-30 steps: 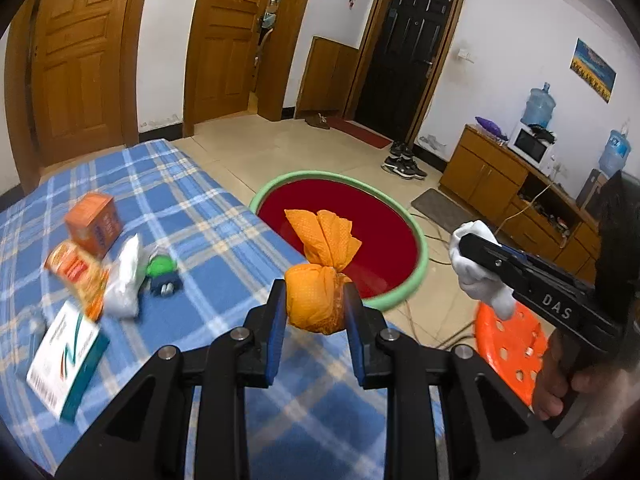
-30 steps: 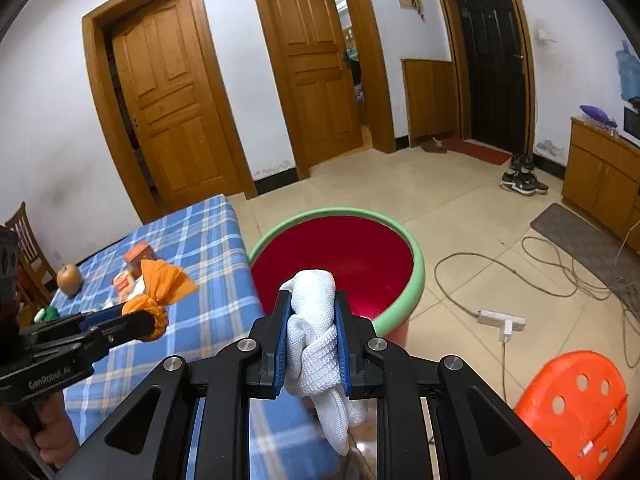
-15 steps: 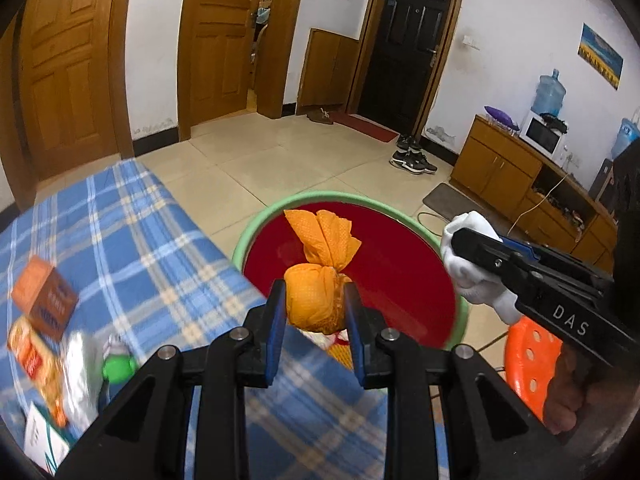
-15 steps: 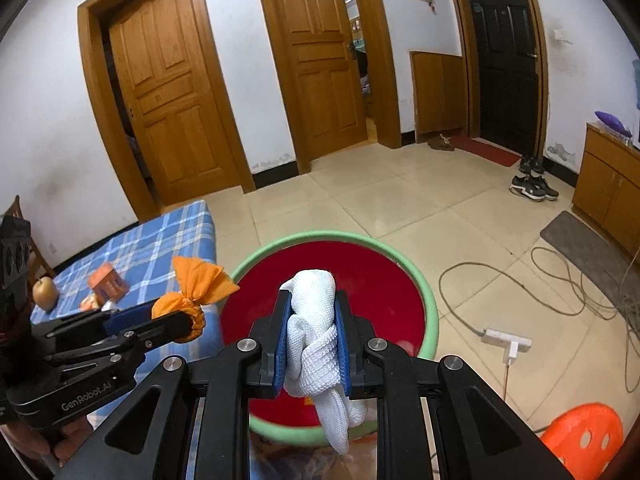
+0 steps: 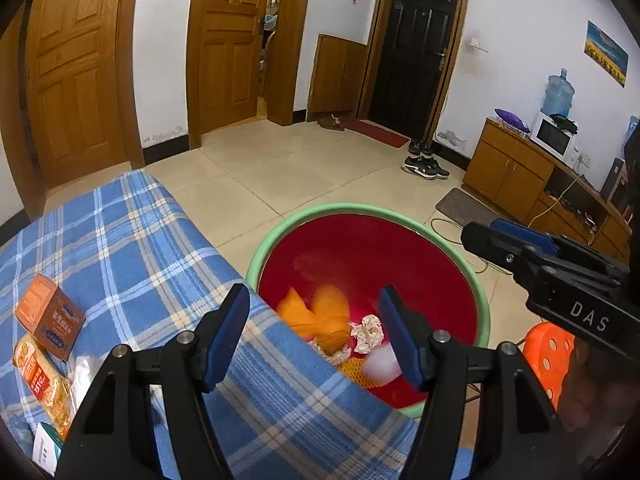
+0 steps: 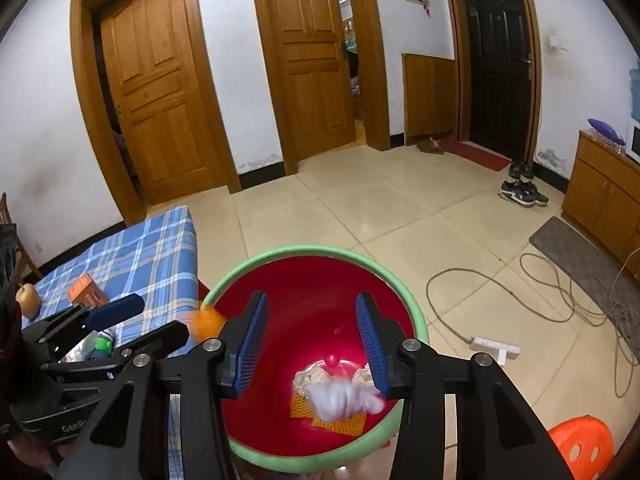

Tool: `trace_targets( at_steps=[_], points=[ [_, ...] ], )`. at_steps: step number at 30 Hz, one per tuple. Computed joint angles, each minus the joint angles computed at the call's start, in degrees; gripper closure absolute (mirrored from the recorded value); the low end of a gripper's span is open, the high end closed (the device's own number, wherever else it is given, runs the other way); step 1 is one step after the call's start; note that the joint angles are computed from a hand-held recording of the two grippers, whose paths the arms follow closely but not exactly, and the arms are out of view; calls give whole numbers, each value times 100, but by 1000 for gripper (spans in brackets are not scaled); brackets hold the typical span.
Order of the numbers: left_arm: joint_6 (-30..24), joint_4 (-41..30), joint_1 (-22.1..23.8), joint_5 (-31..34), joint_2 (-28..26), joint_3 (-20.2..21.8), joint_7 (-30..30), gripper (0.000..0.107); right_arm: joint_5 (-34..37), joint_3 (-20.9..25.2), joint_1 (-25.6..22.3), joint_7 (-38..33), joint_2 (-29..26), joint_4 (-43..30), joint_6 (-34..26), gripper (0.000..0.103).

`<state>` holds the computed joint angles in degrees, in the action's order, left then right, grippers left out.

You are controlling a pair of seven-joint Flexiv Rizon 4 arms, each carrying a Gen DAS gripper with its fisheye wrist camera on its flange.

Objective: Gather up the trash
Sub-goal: 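Open both tools to drop the socks and orange bundle into the basin, then move both tools back over the table toward the remaining items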

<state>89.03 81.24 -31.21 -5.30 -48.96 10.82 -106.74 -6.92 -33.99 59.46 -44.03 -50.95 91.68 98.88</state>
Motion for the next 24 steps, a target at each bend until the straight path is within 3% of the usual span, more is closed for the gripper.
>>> trace_targets(
  at_steps=[12, 20, 24],
  points=[
    [175, 607, 61, -127, 300, -147, -164, 40, -130, 105, 22, 9, 147, 88, -100, 56],
    [334, 1242, -165, -15, 738, 78, -170, 40, -290, 306, 21, 3, 345, 352, -202, 56],
    [542, 1682, -299, -54, 971, 172, -240, 40, -272, 181, 261, 56, 453, 658, -48, 56]
  ],
)
